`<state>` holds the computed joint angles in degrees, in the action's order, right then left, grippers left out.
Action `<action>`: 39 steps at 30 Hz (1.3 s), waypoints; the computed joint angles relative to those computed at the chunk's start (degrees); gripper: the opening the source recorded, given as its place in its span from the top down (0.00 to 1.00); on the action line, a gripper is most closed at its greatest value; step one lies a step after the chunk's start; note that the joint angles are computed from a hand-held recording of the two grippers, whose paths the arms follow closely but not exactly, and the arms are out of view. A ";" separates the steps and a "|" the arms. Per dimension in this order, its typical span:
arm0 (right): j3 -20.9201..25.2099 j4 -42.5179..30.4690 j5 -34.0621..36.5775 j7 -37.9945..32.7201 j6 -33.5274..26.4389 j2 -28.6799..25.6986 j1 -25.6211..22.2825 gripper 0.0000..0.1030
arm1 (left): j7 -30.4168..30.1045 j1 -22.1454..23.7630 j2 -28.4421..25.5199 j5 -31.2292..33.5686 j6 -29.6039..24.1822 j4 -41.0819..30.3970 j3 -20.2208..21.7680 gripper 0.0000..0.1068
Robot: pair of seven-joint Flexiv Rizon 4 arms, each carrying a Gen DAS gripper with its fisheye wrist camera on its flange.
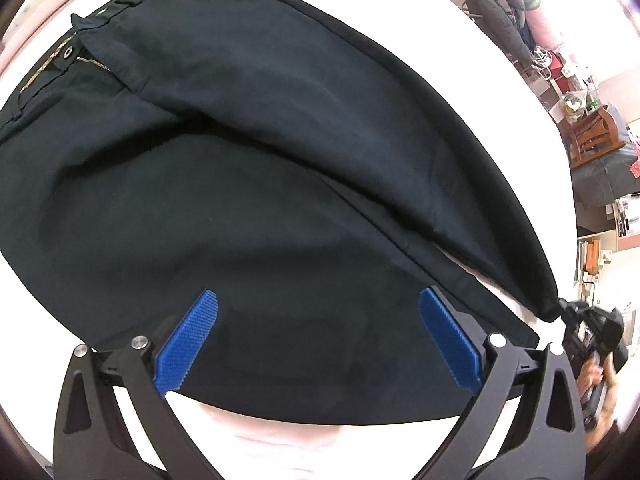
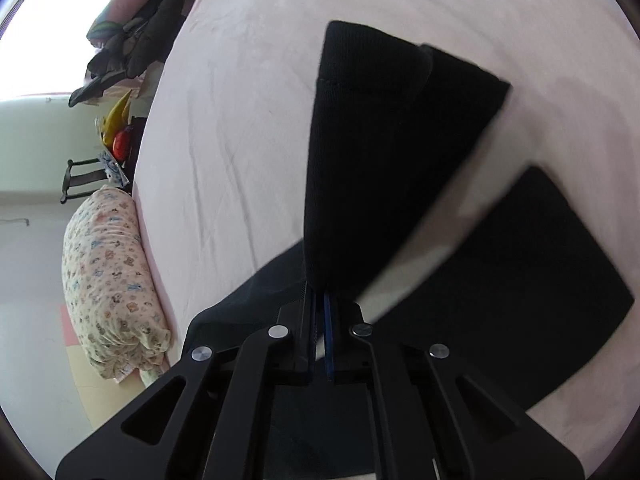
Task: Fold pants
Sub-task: 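Lift the hems with the right gripper and fold them toward the waistband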
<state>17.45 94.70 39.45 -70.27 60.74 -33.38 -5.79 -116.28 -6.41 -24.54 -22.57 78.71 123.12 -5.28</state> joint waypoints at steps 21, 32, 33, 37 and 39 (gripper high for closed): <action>2.84 13.77 32.05 -14.78 5.98 7.75 -4.14 0.98 | 7.76 2.61 5.02 -7.77 1.03 8.01 -4.34 0.05; -1.49 14.75 23.62 -4.97 4.11 6.56 0.86 0.85 | 11.53 2.51 8.04 -12.97 3.63 12.26 -5.15 0.05; -1.57 15.63 22.61 -3.70 4.18 7.75 1.12 0.80 | 10.87 1.95 8.50 -12.00 3.35 12.67 -3.98 0.05; -1.23 19.37 20.67 0.23 9.46 13.38 3.91 0.50 | 12.81 3.33 10.18 -14.71 2.98 15.20 -4.90 0.05; 2.07 16.74 25.46 -5.43 9.68 13.08 2.49 0.51 | 18.88 5.65 11.13 -22.68 2.37 16.92 -8.35 0.05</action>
